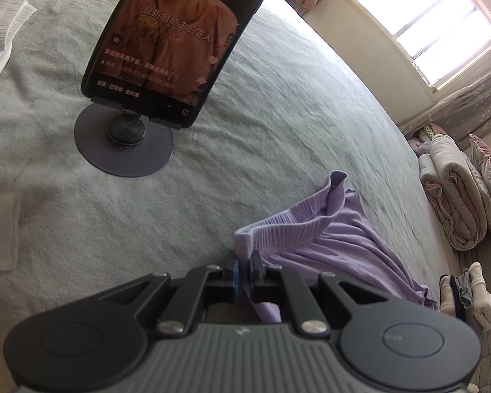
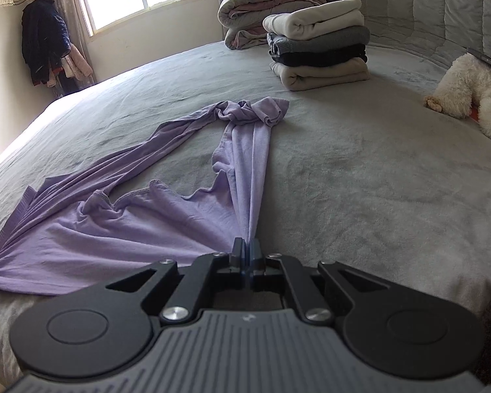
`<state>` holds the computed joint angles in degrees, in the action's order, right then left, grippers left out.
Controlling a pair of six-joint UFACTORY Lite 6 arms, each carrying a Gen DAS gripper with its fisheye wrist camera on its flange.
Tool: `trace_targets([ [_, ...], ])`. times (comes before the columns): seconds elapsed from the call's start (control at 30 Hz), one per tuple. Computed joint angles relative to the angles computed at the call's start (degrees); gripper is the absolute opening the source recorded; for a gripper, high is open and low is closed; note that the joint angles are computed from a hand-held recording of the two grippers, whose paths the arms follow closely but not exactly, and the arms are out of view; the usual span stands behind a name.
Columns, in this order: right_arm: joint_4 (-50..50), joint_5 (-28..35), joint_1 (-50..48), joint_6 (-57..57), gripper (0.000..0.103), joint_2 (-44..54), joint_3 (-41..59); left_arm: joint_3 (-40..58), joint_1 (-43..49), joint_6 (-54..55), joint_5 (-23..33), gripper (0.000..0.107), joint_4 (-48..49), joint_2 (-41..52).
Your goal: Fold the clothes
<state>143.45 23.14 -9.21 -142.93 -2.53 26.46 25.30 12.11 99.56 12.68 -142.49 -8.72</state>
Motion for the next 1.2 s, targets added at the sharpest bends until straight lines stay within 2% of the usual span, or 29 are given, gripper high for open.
trace_targets([
  [0.17,7.4,0.21,1.63,-7.98,0.003,5.68,1.26,1.25,1.86,-7.76,2.39,0.006,7.9,3.02],
  [0.27,2.39,-1.86,1.75,-4.05,0.007,5.0,2.89,1.41,2.8,-10.73,4.29,0.01,10.97,3.38],
  [0.3,0.02,-2.51,1.59,-1.71,0.012,4.71,3.56,1.52,3.0,-11.33,4.62,0.012,11.97,3.41],
  [0.33,-2.06,-3.15,1.53,0.35,0.014,4.44,4.22,1.45,3.1,-10.57,4.92,0.019,11.48,3.21],
  [0.4,-5.79,-4.2,1.89,3.76,0.015,3.55,5.5,1.18,3.34,-8.71,5.57,0.032,10.13,2.81],
  [0.43,-8.35,-4.59,2.19,6.47,0.016,3.26,6.29,1.13,3.45,-8.16,5.95,0.034,9.56,2.96],
  [0.47,-11.52,-4.98,2.57,9.88,0.02,3.13,7.37,1.1,3.55,-7.66,6.34,0.034,8.97,3.16],
  [0.53,-19.06,-5.25,4.0,18.58,0.038,3.88,10.68,1.16,3.78,-7.65,7.28,0.034,8.6,3.95],
  [0.57,-21.92,-5.11,4.86,22.12,0.042,4.39,12.25,1.21,3.89,-7.39,7.87,0.034,8.14,4.36],
  [0.87,-53.67,-2.97,20.35,63.49,0.042,19.4,36.21,-0.17,4.18,-4.33,10.32,0.032,3.04,4.68],
  [1.1,-73.01,-3.74,31.5,86.44,0.042,34.16,56.16,-0.71,4.42,-4.43,11.41,0.032,2.7,4.39],
  [1.2,-84.18,-2.95,34.65,99.08,0.042,41.1,65.8,-1.15,4.58,-4.48,12.26,0.032,1.84,4.43],
])
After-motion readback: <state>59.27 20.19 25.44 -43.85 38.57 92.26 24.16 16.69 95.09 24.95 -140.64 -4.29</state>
